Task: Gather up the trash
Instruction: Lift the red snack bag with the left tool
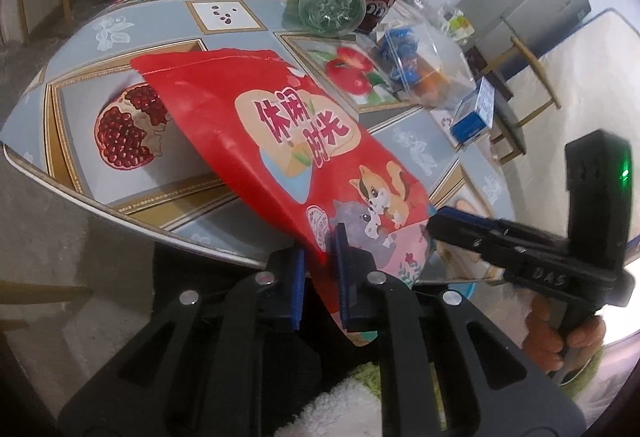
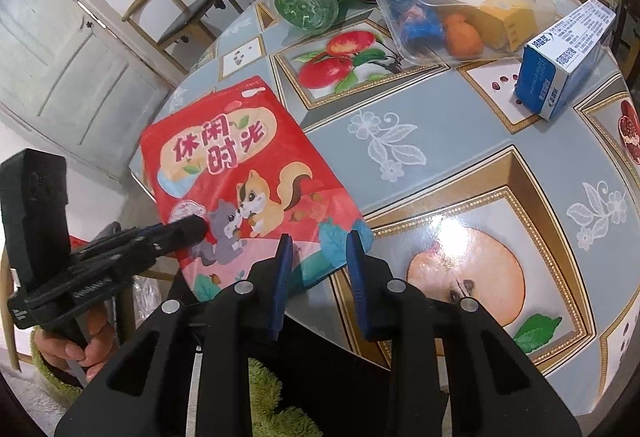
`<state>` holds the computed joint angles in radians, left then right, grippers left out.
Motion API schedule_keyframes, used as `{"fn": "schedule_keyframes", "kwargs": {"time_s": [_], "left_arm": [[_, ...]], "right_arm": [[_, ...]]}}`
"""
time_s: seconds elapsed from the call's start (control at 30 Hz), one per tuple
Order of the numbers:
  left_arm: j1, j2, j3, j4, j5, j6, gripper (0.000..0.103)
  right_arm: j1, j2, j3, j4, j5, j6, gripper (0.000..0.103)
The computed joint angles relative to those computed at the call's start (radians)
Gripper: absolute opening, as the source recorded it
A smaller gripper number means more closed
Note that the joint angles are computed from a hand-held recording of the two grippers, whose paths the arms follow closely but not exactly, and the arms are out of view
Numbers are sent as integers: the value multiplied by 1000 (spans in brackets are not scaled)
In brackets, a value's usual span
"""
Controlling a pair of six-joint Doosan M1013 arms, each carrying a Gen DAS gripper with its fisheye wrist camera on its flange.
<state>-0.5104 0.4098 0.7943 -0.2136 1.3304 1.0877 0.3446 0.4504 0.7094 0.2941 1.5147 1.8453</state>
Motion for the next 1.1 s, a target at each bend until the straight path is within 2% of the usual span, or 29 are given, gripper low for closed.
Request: {"fn": "schedule_keyframes", "kwargs": {"time_s": [0.07, 0.13, 0.23, 0.3, 0.43, 0.53, 0.6, 0.7, 0.8, 0.97, 1.1], "left_arm": [[1, 10, -20, -5, 27, 14, 11], [-3, 19, -39, 10, 52, 29, 11], [-7, 26, -53, 22, 69, 53, 11], [-8, 29, -58, 27, 77, 64, 11], [-9, 28, -58, 27, 82, 89, 11], [-18, 25, -56, 53, 83, 121, 11], [-25, 21, -50, 74, 77, 133, 11], [-31, 15, -39, 94, 62, 133, 11], [-30, 13, -35, 91, 56, 122, 11], [-33, 13, -36, 99, 56, 113, 11], [-34, 12, -33, 104, 52, 104, 11]], "right_arm": [[-5, -5, 4, 6, -9, 3, 31], [-6, -19, 15, -3, -27, 5, 38], [-3, -47, 38, -15, -57, -16, 53], [7, -76, 63, -51, -67, -55, 67], [21, -131, 118, -128, -54, -133, 74], [10, -184, 172, -166, -91, -172, 79], [2, -206, 191, -216, -115, -187, 86], [-17, -217, 196, -307, -121, -173, 88], [-47, -207, 186, -324, -128, -172, 89], [-113, -160, 142, -249, -124, -144, 89], [-167, -113, 87, -113, -129, -8, 89]]}}
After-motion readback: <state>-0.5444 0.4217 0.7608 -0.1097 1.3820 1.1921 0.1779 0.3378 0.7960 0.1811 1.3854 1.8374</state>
